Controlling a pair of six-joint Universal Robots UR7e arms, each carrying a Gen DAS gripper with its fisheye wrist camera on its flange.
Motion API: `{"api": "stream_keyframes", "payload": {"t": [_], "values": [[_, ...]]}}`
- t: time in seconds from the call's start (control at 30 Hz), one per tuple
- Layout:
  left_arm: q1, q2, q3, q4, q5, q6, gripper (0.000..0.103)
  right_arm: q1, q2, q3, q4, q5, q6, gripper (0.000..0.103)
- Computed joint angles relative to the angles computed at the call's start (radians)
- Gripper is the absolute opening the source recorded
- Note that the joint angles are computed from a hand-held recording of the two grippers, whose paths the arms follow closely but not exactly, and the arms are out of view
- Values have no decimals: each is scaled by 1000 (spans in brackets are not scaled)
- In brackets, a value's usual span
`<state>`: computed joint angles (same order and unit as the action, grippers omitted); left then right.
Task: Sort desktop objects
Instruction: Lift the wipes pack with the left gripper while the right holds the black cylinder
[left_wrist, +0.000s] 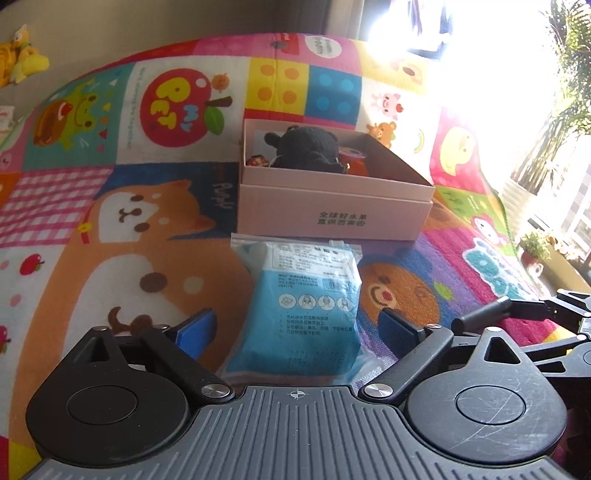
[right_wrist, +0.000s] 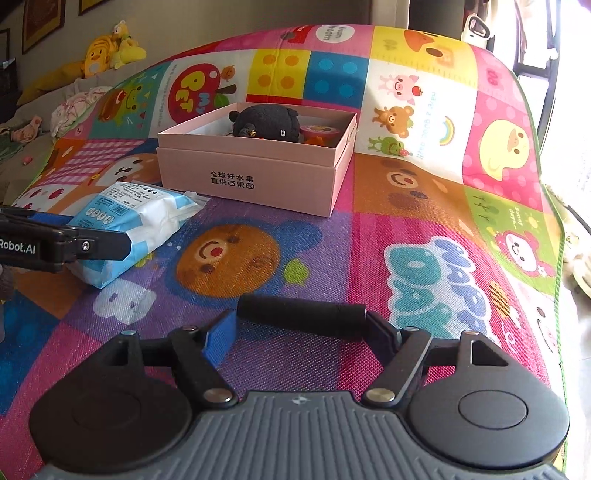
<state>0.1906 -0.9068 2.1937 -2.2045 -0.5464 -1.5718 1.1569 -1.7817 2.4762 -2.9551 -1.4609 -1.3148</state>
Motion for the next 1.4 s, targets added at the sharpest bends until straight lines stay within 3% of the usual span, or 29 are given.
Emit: {"api": "stream_keyframes", "payload": {"t": [0.13,0.17,0.3,0.43,0.5,0.57,0.67,0.73,0.8,0.83,0.9,0.97,1.17,1.2,1.3,1.4], "values": [[33,16,-40,28,-18,45,73,-5,-6,5,-3,8,-2,75],[35,20,-46,30,-21,63,62,-8,-9,7,-4,13,-5,75],[14,21,-68,66,8,96,59,-25,-28,12,11,51,-18,75],[1,-2,-110,166,110,84,59,-35,-45,2,58,76,-25,72],[14,-10,-133,197,171,85,59,-23,-47,-8,76,64,-23,56],[33,-10,-142,156,220,123,59,0,-51,-40,131,41,-3,39],[74,13,-137,-50,279,279,59,20,-54,-81,188,43,30,36],[102,31,-138,-175,289,364,59,25,-51,-73,140,43,18,37],[122,41,-143,-222,281,382,59,31,-49,-69,129,19,13,50],[125,42,-141,-231,273,379,59,32,-51,-72,148,7,19,71],[117,43,-123,-267,260,386,59,21,-61,-60,160,14,26,91],[100,37,-105,-240,252,351,59,20,-59,-41,143,13,12,93],[28,-6,-38,-13,144,68,60,69,15,-5,41,-63,50,97],[22,-11,-28,9,115,28,60,74,26,4,11,-71,46,95],[12,-19,12,-15,37,-20,64,84,37,2,-2,-82,51,76],[5,-12,23,-36,10,-7,69,92,36,1,-10,-92,51,75]]}}
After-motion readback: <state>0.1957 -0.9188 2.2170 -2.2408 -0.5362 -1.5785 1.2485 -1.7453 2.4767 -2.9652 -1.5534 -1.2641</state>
